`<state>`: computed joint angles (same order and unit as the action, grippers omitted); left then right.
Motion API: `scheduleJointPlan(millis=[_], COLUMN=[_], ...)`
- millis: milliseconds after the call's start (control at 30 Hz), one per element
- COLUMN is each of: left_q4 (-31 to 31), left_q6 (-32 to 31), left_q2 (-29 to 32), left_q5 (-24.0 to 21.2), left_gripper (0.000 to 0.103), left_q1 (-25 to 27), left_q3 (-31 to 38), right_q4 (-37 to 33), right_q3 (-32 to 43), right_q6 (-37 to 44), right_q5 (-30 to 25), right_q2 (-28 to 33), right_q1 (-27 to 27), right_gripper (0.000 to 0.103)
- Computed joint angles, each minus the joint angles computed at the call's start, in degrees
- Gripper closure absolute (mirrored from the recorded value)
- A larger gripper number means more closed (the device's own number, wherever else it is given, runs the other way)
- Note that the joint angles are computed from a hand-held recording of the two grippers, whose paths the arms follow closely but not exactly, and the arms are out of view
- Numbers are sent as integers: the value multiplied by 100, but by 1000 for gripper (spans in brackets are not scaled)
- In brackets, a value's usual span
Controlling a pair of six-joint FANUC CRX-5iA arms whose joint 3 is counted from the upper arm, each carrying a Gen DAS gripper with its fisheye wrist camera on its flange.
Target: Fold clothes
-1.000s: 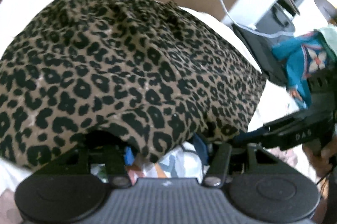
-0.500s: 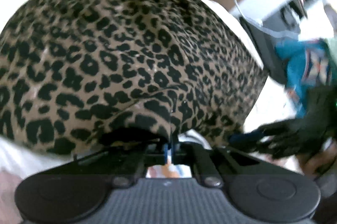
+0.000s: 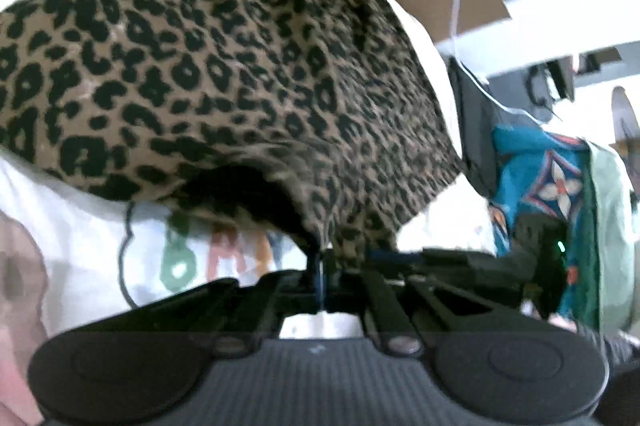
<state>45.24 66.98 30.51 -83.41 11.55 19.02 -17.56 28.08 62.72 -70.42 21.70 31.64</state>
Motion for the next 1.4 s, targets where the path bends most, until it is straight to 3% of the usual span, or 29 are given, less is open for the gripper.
scheduleJointPlan(millis=[133, 267, 333, 433, 600, 767, 867, 933, 967, 1400], left_q4=[-433, -814, -916, -976, -996, -565, -315, -182, -172, -215], left_q6=[-460, -933, -1283, -1598, -2011, -2142, -2034, -1888, -1773, -492], left_q2=[-158, -280, -270, -326, -418, -280, -125, 51, 165, 1277], left_q5=[168, 327, 283, 448, 812, 886, 978, 922, 855, 588], left_gripper=[102, 83, 80, 66, 60, 57, 59, 80, 101, 101], left_q1=[-63, -153, -181, -267, -417, -486, -497, -495, -496, -512], left_q3=[55, 80, 115, -21, -189, -120, 23, 201, 339, 1839], right_q4=[8, 13, 8, 1, -9, -30, -20, -11, -9, -182], right_q3=[41, 63, 70, 82, 93, 116, 134, 137, 139, 219], right_q6=[-9, -26, -22, -20, -22, 0, 45, 91, 112, 654], right_q5=[-30, -42, -50, -63, -68, -78, -75, -50, -33, 334], right_q2=[20, 28, 29, 34, 42, 59, 49, 31, 21, -4], right_q1=[5, 12, 9, 6, 3, -6, 2, 7, 9, 33], right_gripper=[61, 61, 61, 61, 61, 61, 61, 61, 61, 61])
